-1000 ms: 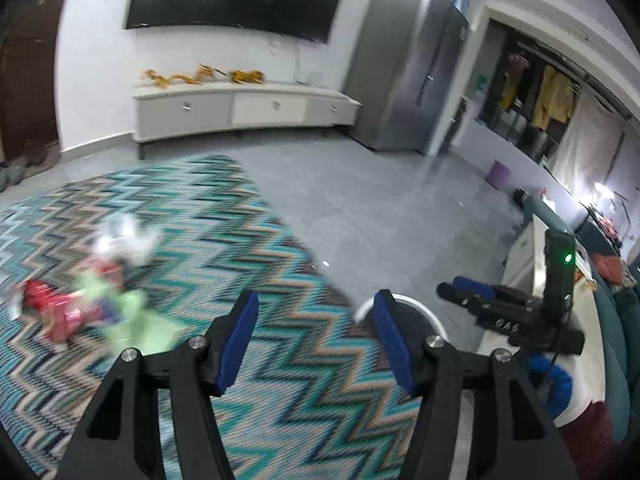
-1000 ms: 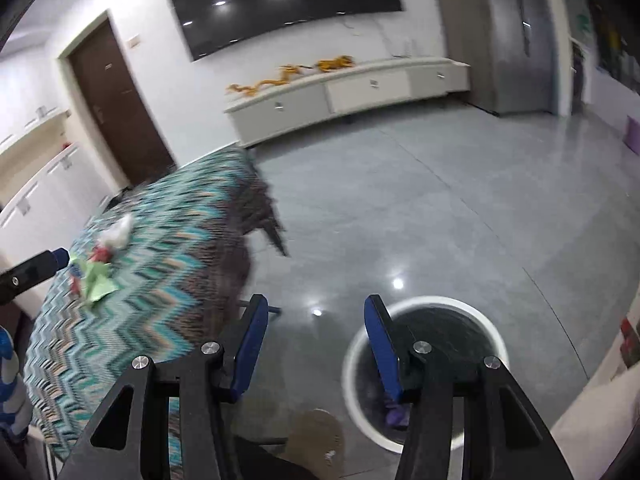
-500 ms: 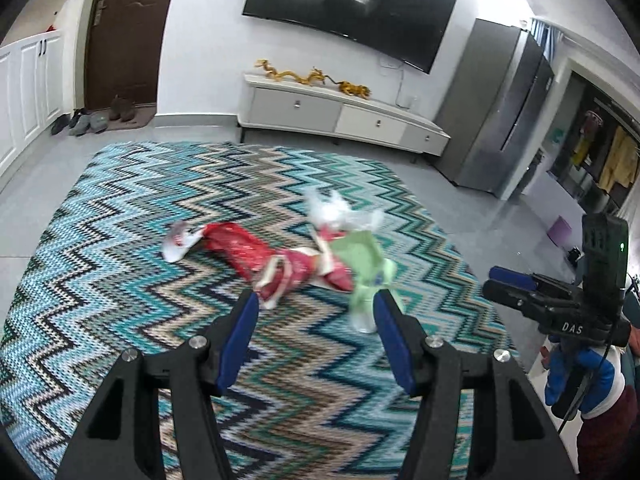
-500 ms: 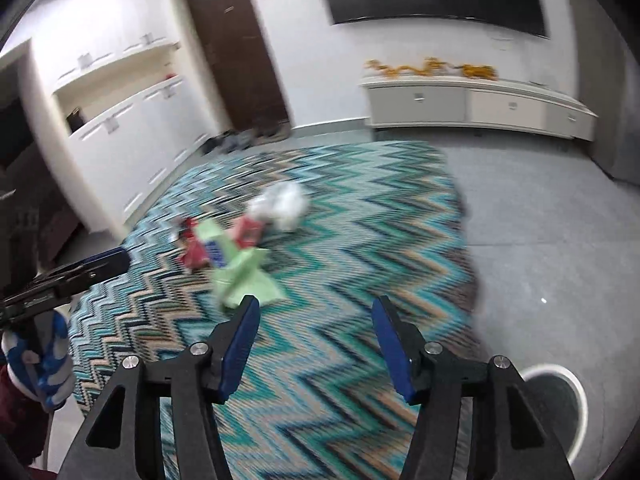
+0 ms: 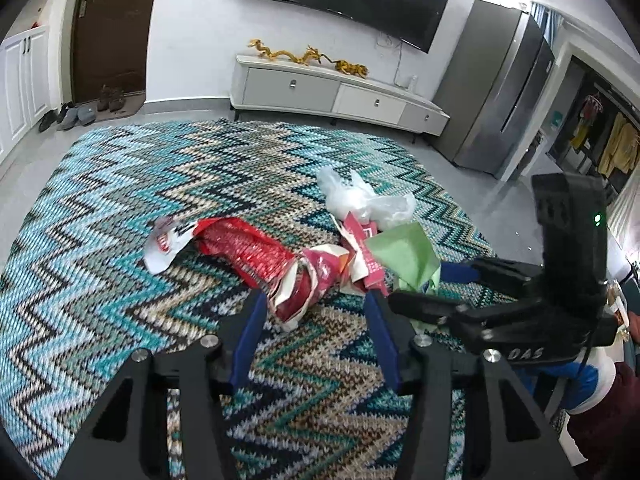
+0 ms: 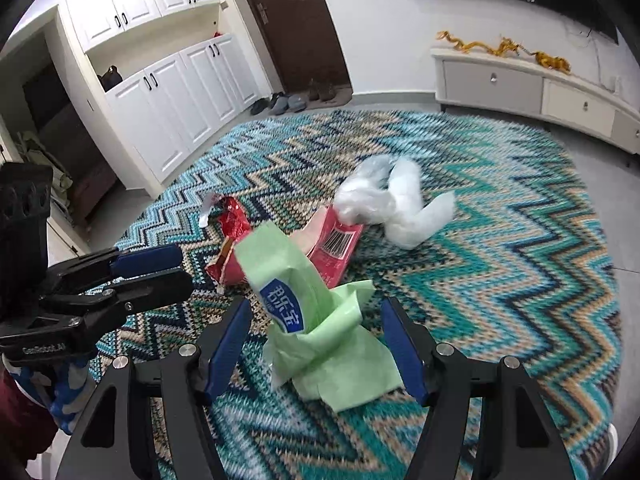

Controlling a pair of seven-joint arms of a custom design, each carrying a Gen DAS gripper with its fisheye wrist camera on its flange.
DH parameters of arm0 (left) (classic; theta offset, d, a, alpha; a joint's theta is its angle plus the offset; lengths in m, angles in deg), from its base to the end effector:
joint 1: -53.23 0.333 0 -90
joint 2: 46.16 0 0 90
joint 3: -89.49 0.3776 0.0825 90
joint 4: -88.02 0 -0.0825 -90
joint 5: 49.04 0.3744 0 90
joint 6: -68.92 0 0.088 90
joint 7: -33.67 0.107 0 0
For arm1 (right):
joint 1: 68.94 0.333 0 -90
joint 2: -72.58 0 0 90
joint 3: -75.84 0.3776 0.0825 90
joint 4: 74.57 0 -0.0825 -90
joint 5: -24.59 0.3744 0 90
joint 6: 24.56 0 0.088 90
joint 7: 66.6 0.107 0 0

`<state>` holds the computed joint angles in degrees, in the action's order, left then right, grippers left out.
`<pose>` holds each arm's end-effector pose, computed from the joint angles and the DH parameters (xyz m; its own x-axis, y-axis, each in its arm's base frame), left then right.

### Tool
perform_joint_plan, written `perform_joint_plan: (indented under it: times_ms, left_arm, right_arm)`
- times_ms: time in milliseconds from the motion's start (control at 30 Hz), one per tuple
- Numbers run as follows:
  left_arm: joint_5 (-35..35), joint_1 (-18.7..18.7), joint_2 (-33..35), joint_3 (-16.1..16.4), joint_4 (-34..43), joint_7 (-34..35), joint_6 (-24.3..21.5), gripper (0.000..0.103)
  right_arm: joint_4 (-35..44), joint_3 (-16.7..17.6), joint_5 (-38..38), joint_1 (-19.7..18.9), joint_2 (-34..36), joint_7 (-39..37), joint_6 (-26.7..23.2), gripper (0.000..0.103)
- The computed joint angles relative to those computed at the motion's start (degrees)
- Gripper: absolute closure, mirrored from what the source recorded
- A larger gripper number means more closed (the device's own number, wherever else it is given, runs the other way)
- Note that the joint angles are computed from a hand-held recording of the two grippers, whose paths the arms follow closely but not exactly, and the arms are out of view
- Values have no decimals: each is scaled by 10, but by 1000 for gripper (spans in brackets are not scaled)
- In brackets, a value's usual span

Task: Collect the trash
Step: 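Grasp the green bag with the right gripper while the left grasps the pink snack bag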

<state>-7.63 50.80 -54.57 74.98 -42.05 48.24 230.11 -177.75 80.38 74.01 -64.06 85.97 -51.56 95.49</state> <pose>0.4852 -0.1885 0.5517 0.2849 -0.9260 0.2476 -0.6376 -0.3759 -0.6724 0.6274 0.1369 0.5024 0.8757 -0.3948 -0.2780 -0.4752 -0.6026 -0.6412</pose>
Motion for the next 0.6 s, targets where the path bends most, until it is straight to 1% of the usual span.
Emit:
perform_joint_plan:
  times_ms: [33,67,100,167,267,400,500,600]
  left_arm:
    - [2,0,6,1,4,7,5,58]
    - [0,-2,9,3,8,15,8,59]
    - [-1,-3,14,5,12,22,11,59]
    - [-2,-6,26,7,24,38,7,59]
    - [-18,-15,44,16,37,59,6,59]
    - [-28,-23,57,26,42,66,3,60]
    - [-50,-28,69,34,45,83,-1,60]
    - [-79,-33,82,42,53,110,-6,64]
  right_arm:
    - [5,0,-2,-2,5,1,-9,53]
    - [9,0,-1,-4,9,0,-16,59]
    - [11,-1,5,-8,11,-3,-21,63]
    - [14,-3,12,-15,12,-6,-29,68]
    - [25,-7,25,-28,17,-6,-36,69]
    - [32,-13,32,-43,18,-9,-41,69]
    - [38,-16,36,-53,20,-10,-48,69]
    - [42,-18,40,-60,24,-6,-49,69]
